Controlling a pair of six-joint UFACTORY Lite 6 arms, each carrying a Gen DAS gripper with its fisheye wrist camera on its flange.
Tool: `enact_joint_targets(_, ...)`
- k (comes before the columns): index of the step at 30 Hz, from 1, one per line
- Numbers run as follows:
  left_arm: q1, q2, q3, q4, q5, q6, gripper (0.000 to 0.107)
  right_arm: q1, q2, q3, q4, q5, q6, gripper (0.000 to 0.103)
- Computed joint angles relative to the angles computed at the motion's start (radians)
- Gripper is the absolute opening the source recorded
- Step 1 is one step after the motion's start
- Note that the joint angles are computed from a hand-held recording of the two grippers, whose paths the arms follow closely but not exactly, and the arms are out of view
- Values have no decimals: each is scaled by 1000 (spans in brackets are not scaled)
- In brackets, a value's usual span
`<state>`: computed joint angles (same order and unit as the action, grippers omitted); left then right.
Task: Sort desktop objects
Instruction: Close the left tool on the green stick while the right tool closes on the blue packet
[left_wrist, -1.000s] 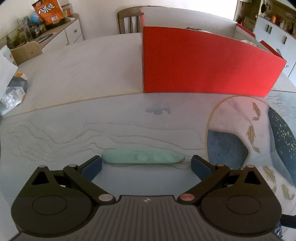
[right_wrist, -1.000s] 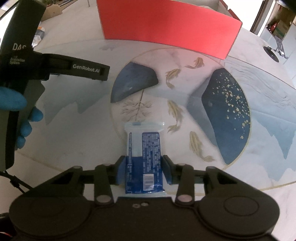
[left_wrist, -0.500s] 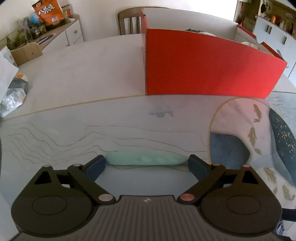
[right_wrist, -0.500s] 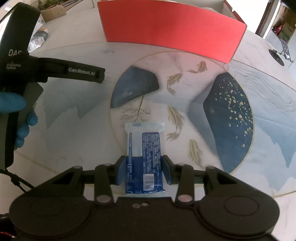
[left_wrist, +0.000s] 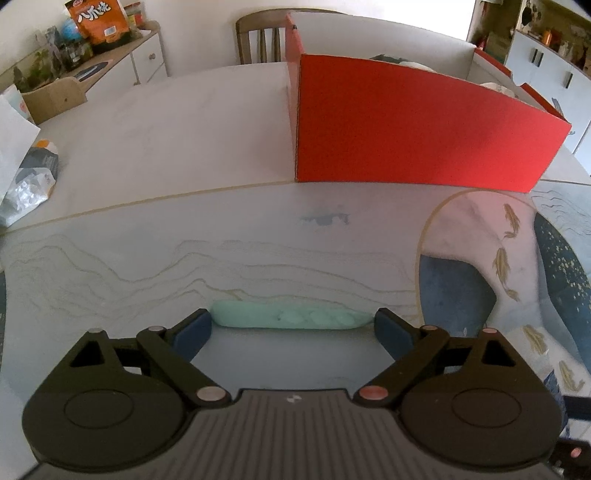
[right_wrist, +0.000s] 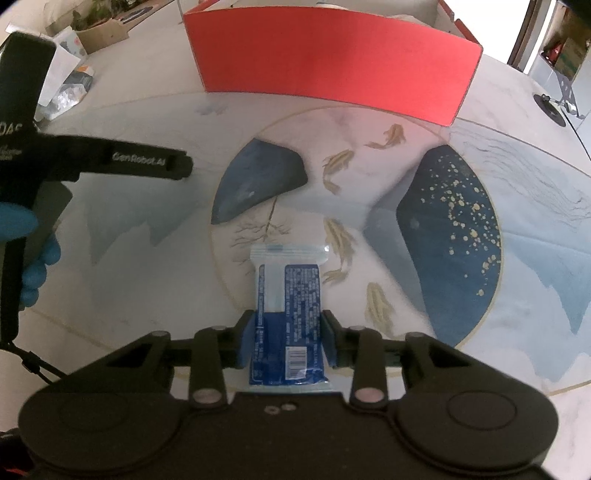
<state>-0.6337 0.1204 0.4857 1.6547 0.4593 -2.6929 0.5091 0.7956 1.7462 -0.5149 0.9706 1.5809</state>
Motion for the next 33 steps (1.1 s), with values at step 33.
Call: enact_joint_targets(33,-138,-358,76,-594,75,610,95,-31,-219,-78,-143,100,-26,35)
